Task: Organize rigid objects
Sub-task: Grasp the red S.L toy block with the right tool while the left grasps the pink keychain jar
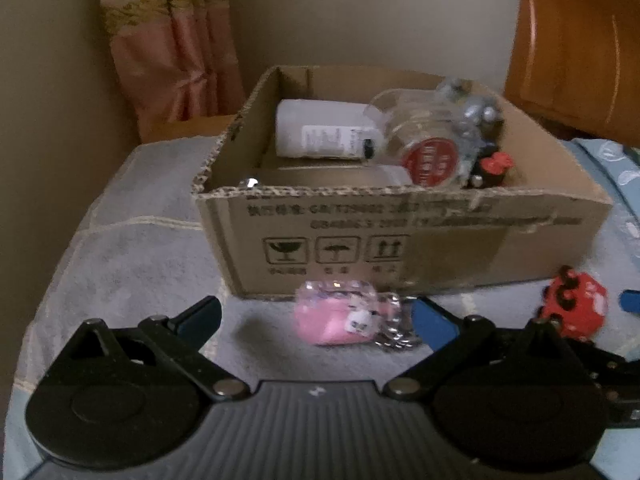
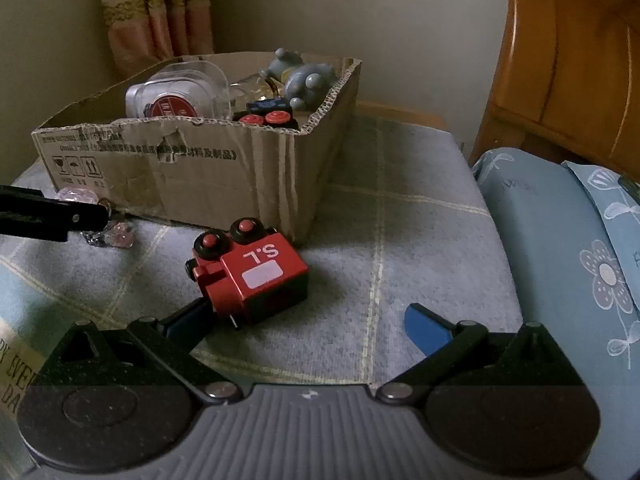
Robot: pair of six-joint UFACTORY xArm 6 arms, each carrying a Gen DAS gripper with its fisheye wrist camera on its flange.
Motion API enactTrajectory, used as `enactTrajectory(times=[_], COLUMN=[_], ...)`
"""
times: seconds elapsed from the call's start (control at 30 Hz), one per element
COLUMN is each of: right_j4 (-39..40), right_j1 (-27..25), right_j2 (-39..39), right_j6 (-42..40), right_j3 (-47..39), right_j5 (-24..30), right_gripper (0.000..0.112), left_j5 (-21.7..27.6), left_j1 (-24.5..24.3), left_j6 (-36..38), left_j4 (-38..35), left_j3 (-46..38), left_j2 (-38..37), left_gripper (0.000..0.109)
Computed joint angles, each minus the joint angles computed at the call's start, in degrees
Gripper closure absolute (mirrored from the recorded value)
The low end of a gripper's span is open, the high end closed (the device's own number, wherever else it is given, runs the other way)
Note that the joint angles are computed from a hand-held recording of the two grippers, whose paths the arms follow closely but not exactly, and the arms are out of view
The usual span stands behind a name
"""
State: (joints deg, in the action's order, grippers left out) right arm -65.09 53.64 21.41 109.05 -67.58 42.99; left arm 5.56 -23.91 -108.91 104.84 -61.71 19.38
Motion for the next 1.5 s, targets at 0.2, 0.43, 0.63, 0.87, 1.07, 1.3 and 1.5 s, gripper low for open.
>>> enactTrajectory(times=[0.2, 0.43, 0.63, 0.87, 1.07, 1.3, 1.5], right_j4=[0.38, -1.79, -2.01, -3.2, -4.31, -4.42, -4.0], right_j1=[-0.47, -0.12, 0.12, -0.29, -0.1, -0.08, -0.1], right_j2=[0.57, 2.41, 3.59, 3.73, 4.06, 4.05, 3.7], right_j6=[-2.58, -5.01, -6.57, -4.9, -3.59, -3.03, -3.08], right_j3=[-1.04, -3.46, -5.23, -5.67, -6.12, -6.14, -5.82], right_j5=[-0.32, 1.8, 3.21, 0.32, -1.01, -1.53, -2.1], right_gripper=[0.009, 0.009, 0.012, 0.032, 0.049, 0.052, 0.056], left_j5=[-1.52, -2.61, -2.39, -2.64, -3.98, -3.57, -5.07], left_j1=[1.85, 2.67, 2.5, 1.93, 1.54, 1.1, 0.79], left_j6=[-1.53, -4.12, -7.66, -13.95, -19.69, -20.03, -23.64], left_j4=[0.93, 3.02, 6.28, 12.69, 18.89, 19.47, 23.49], left_j3=[0.3, 0.24, 0.0, -1.32, -2.79, -2.24, -2.94], left_j2=[-0.01, -0.07, -0.12, 0.25, 0.71, 0.06, -0.15], left_gripper=[0.007, 0.008, 0.009, 0.017, 0.031, 0.038, 0.054])
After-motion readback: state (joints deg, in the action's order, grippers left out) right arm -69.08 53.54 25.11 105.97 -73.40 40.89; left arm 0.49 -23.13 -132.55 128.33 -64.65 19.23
